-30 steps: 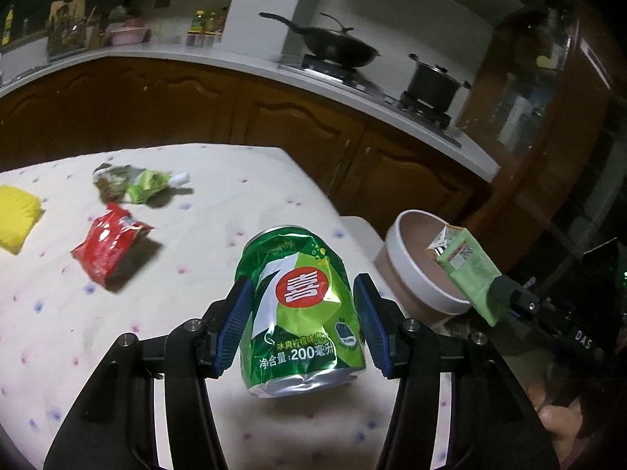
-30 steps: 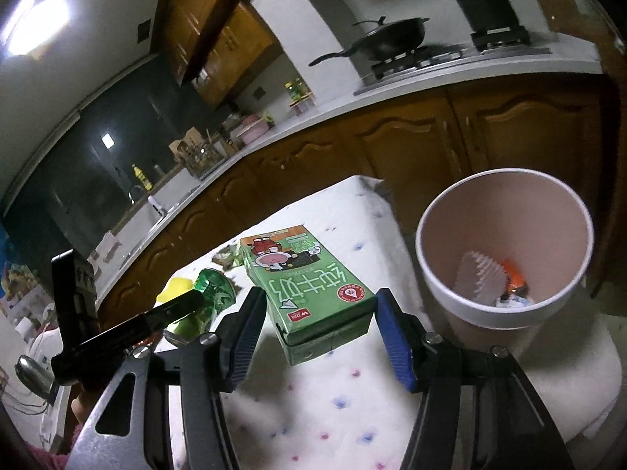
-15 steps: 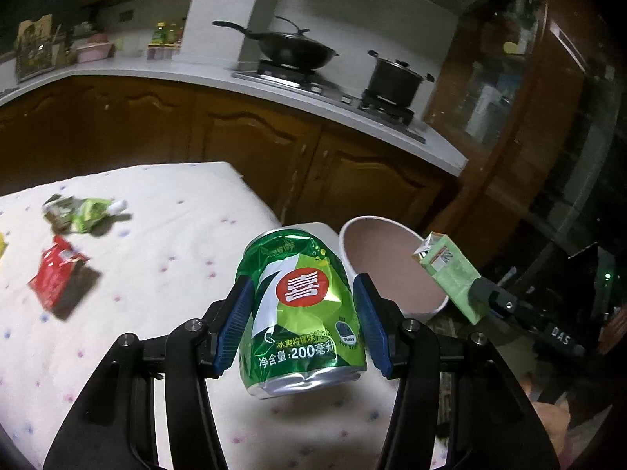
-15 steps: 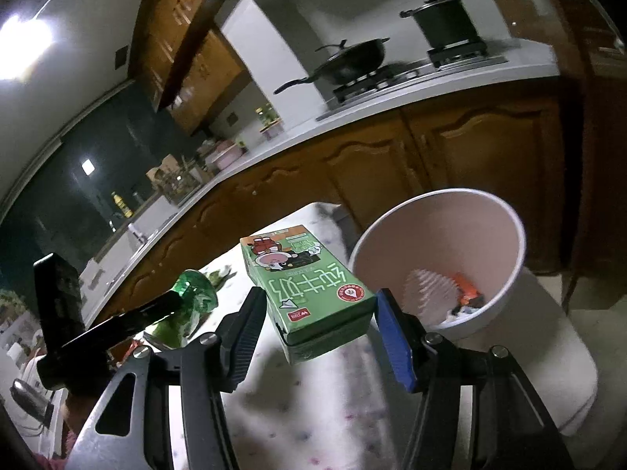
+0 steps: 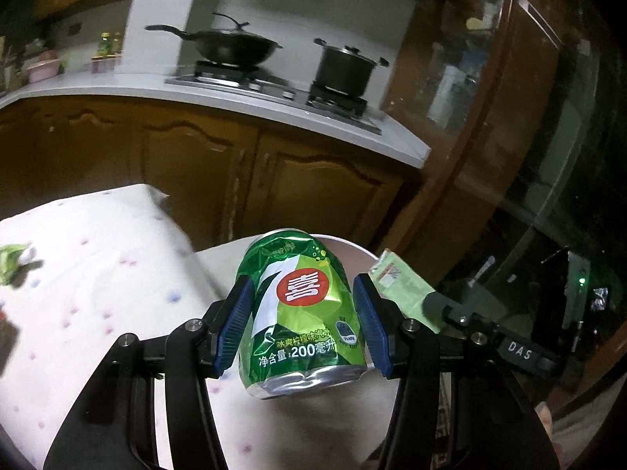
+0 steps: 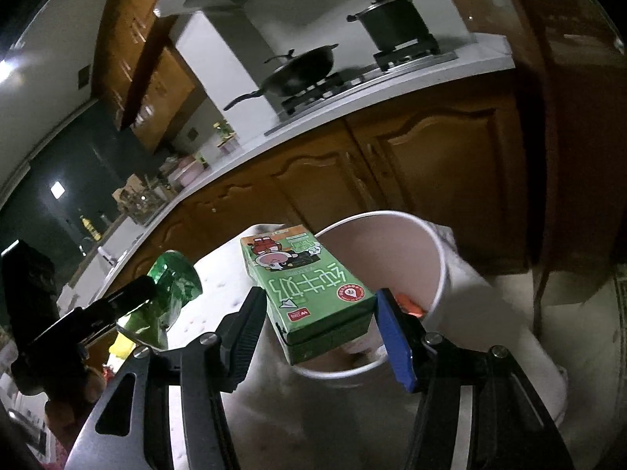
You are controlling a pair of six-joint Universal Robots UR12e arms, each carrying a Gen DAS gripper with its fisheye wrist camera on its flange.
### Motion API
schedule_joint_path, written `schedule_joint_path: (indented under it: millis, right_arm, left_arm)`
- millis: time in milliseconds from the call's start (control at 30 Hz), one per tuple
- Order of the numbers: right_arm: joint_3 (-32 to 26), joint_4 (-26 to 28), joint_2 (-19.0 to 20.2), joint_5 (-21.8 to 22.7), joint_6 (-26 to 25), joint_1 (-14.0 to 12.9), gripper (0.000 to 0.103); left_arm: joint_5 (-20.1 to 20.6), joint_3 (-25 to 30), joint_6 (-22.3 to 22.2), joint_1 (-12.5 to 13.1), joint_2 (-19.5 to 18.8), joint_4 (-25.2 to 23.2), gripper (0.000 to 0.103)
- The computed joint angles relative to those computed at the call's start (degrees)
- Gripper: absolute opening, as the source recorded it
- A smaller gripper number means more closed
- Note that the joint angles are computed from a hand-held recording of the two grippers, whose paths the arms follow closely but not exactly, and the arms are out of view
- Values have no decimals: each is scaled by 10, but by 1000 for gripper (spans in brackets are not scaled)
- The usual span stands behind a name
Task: Collect trash
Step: 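Carry the can and carton over the bin and open both tools, then move both open tools back over the table trash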
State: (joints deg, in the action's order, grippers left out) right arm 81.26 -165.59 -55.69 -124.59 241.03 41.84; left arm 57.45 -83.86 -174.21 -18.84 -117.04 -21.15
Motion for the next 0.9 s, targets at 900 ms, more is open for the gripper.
schedule_joint_path:
  millis: [900]
  right_arm:
    - [37,-10,-8,35,43,-31,69]
  left_arm:
    - [28,73,38,-35,-60,-114,64]
